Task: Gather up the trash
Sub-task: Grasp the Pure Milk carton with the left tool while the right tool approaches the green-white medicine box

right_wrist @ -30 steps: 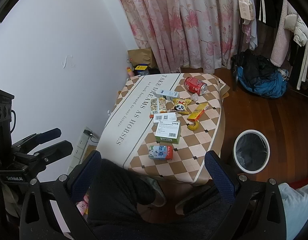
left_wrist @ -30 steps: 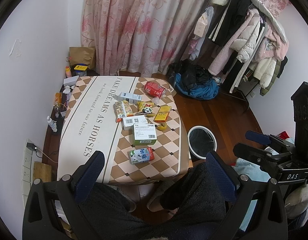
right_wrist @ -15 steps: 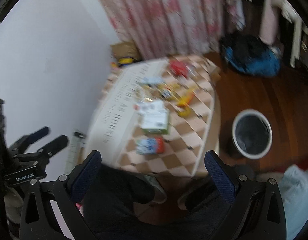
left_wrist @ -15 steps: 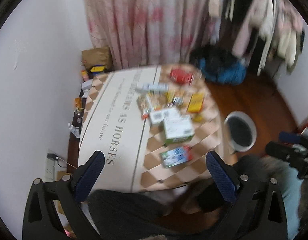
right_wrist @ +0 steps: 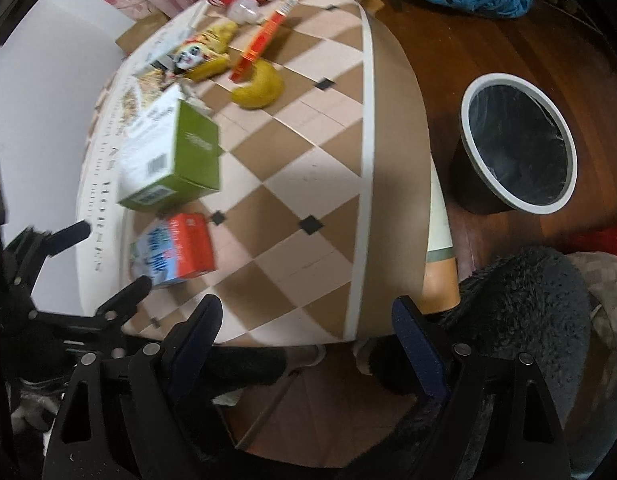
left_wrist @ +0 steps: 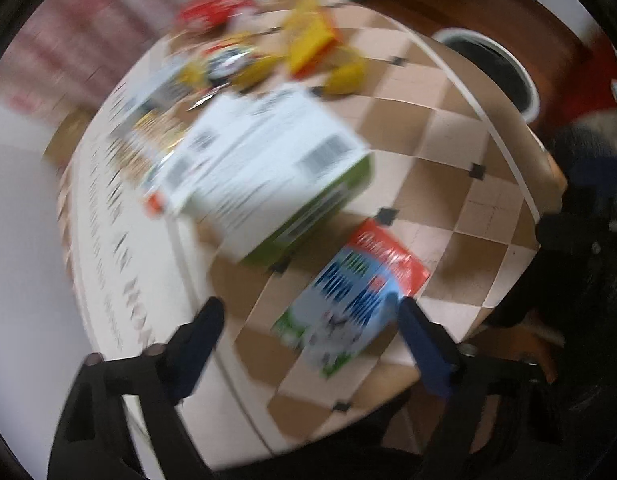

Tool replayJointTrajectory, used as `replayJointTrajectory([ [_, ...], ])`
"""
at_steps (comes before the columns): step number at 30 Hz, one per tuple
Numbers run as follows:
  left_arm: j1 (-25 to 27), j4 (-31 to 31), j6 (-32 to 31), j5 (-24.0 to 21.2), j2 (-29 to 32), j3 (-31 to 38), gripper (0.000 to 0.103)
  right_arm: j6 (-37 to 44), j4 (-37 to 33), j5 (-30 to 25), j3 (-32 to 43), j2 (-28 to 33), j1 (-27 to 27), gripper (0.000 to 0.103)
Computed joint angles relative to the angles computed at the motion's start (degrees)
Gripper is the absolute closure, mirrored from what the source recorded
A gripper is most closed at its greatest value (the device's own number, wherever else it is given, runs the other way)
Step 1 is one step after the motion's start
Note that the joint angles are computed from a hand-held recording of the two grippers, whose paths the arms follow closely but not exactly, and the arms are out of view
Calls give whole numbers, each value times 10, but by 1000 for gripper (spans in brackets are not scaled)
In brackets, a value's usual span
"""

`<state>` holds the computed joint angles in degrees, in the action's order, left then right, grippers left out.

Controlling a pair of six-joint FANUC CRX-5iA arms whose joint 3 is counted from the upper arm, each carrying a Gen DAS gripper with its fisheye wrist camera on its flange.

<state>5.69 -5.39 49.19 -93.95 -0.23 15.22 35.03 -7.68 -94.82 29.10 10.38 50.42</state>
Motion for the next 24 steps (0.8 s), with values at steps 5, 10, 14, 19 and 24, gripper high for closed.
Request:
replayJointTrajectory([
  [5,22,54,-1,-30,28,19,32,4,-15,2,0,6,-11,15],
  [10,36,81,-43,-41,26,7,31,0,-24,6,0,5,-19,15],
  [14,46,101,-57,-81,44,18,29,1,-25,5,4,7,-20,15],
  [19,54,114,-62,-112,57,34,30,0,-26,1,9,8,-14,15],
  [24,58,97,-78,-113,54,28,30,1,-27,-2,10,13,-13,15],
])
